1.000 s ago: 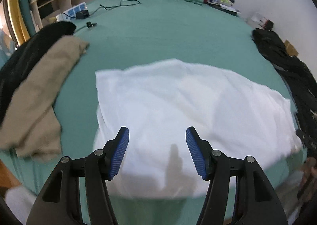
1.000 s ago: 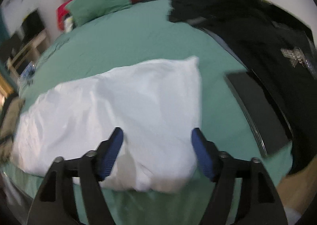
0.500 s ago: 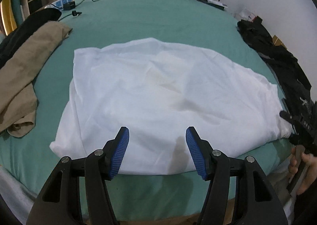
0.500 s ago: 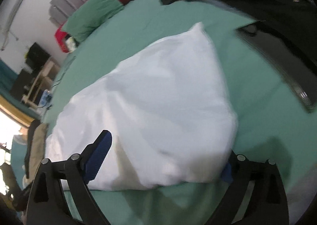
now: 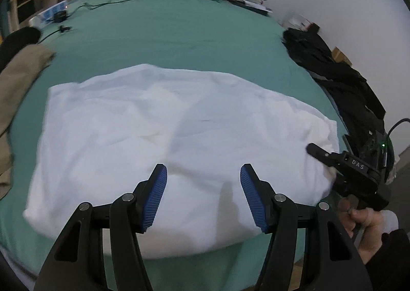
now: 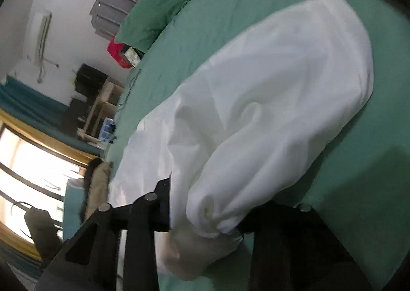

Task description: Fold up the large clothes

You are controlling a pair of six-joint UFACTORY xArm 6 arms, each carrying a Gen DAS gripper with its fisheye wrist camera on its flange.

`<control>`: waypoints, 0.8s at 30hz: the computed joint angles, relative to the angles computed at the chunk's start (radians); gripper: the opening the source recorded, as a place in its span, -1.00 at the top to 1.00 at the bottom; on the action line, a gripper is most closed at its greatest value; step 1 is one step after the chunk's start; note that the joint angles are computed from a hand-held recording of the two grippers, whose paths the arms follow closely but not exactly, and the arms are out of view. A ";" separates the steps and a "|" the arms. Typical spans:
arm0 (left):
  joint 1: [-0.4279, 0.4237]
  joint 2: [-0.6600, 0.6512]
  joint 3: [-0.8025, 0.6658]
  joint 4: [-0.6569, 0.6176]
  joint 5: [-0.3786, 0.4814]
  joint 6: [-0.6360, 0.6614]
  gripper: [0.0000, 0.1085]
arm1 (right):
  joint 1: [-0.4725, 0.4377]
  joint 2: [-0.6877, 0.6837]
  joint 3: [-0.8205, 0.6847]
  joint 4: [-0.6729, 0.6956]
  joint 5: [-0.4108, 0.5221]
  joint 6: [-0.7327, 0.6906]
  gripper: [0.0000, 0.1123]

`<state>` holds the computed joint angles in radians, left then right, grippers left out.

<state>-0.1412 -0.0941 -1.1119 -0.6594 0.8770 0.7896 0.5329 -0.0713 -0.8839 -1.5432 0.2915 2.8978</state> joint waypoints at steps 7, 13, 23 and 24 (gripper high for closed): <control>-0.130 0.039 0.016 0.063 -0.063 -0.048 -0.17 | 0.011 -0.006 -0.024 0.060 0.010 -0.123 0.59; -0.188 0.050 0.028 0.142 -0.110 -0.108 -0.17 | 0.039 -0.036 -0.017 0.264 0.098 -0.356 0.65; -0.216 -0.007 0.074 0.128 -0.072 -0.093 -0.17 | 0.087 -0.119 0.009 0.423 0.256 -0.491 0.67; -0.223 -0.014 0.090 0.143 -0.094 -0.093 -0.17 | 0.087 -0.112 0.007 0.461 0.258 -0.518 0.67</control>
